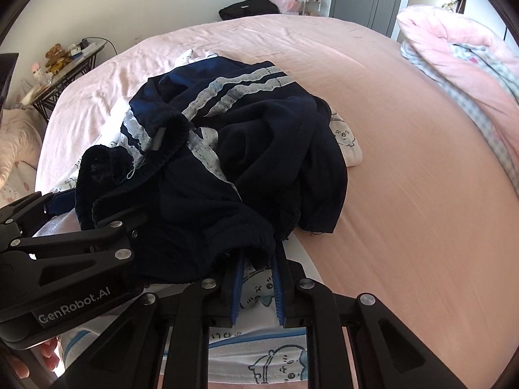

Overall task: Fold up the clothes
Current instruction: 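Close the left gripper on the navy pants waistband while the right gripper grasps the pants hem, then lift the navy pants with both grippers and pull them off the pajamas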

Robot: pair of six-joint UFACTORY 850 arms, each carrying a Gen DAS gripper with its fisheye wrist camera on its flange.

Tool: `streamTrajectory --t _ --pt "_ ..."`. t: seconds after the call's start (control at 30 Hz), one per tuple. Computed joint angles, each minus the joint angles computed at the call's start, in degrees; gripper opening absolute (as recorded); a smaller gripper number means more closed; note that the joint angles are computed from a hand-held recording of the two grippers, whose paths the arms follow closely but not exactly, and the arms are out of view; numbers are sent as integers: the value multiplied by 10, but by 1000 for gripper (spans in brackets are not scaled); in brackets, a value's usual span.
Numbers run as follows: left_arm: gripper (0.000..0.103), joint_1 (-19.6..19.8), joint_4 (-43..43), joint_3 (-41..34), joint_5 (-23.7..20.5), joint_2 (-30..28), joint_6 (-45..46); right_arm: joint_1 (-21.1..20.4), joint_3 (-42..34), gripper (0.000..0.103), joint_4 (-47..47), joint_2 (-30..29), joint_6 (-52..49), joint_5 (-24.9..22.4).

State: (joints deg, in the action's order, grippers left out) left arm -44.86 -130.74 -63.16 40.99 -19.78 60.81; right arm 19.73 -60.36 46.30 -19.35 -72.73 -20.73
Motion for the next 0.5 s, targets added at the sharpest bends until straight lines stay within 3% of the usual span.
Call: streamTrajectory --t 0.3,0.4,0.47,0.5 --pt "71 -27 14 -30 60 -26 21 -22 -26 12 16 -16 16 -47" --pt "49 -36 5 -46 88 -29 29 -26 -27 12 10 -15 16 -55" --pt "29 -42 -2 -52 111 -27 34 -32 -29 12 19 -16 14 -67" --pt "28 -43 -3 -46 113 -20 32 -36 -31 12 24 -16 11 -74"
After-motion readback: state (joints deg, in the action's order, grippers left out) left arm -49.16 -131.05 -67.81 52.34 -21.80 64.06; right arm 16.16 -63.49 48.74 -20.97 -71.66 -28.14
